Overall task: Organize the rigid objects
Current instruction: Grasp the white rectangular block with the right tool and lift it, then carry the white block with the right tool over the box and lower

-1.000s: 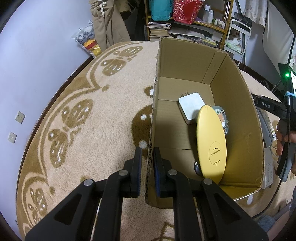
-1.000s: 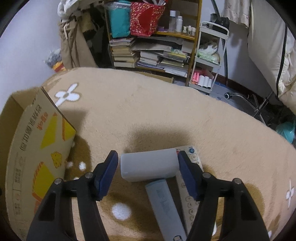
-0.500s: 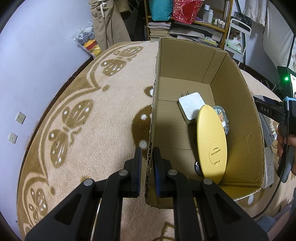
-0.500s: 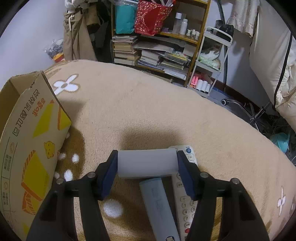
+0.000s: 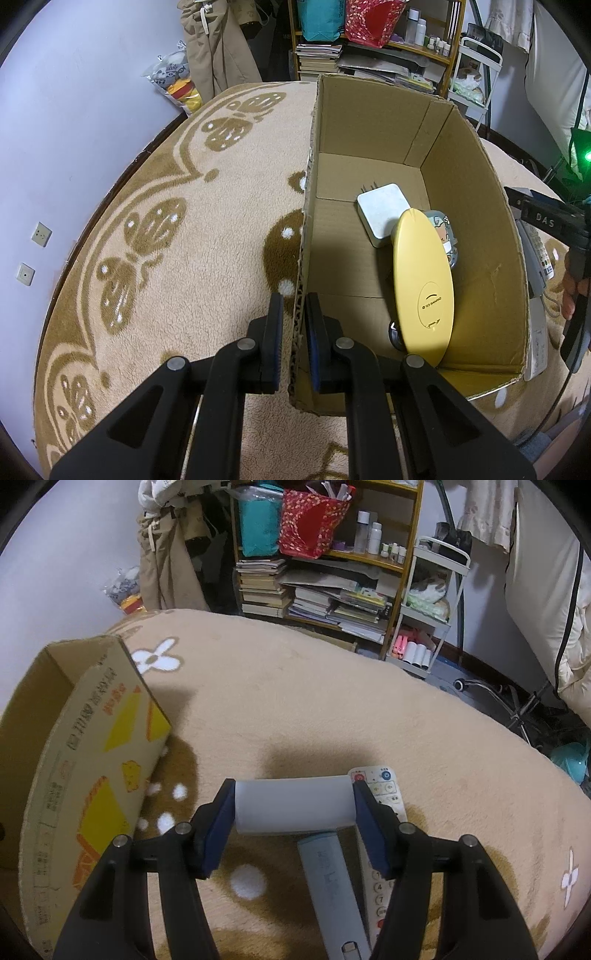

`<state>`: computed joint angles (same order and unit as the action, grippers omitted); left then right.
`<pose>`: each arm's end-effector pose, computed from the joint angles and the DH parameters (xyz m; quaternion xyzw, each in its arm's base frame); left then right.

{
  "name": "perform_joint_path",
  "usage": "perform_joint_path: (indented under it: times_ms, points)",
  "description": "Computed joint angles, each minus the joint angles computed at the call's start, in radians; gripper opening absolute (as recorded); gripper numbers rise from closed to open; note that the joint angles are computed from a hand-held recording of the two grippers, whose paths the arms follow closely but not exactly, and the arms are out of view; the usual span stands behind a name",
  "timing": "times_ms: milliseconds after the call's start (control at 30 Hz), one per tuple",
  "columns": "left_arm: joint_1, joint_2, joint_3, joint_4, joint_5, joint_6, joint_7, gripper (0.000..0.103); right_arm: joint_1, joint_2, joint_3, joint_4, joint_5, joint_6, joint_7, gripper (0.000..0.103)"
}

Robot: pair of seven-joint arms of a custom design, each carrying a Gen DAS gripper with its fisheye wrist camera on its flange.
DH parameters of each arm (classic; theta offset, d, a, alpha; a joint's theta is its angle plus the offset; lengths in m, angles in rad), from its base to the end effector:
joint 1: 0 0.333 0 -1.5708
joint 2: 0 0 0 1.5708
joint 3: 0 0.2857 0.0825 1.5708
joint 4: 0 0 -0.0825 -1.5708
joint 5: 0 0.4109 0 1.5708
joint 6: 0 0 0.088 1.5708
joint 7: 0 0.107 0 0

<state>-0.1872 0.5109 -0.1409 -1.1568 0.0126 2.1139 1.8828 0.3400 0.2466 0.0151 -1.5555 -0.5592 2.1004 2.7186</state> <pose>0.7217 -0.2167 0.5284 -0.4500 0.8642 -0.1772 0.1386 0.6522 0.2137 0.5066 -0.4551 0.8412 -0.2592 0.1343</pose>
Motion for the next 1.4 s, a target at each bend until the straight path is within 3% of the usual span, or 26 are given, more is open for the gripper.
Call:
perform_joint_path:
  times_ms: [433, 800, 1033, 1400]
  points:
    - [-0.001, -0.007, 0.0, -0.012, 0.002, 0.007, 0.0, 0.012, 0.01, -0.041, 0.011, 0.001, -0.03, 0.098, 0.023, 0.066]
    - [0.0, -0.008, 0.0, -0.015, 0.001, 0.008, -0.001, 0.012, 0.056, 0.022, 0.017, 0.172, -0.073, 0.189, -0.017, 0.066]
    - [-0.002, -0.014, 0.003, -0.031, 0.011, 0.024, -0.002, 0.012, 0.103, 0.114, 0.013, 0.305, -0.019, 0.205, -0.096, 0.066]
    - [0.0, -0.011, 0.002, -0.024, 0.008, 0.019, -0.004, 0.012, 0.136, 0.193, 0.005, 0.341, 0.084, 0.176, -0.173, 0.066]
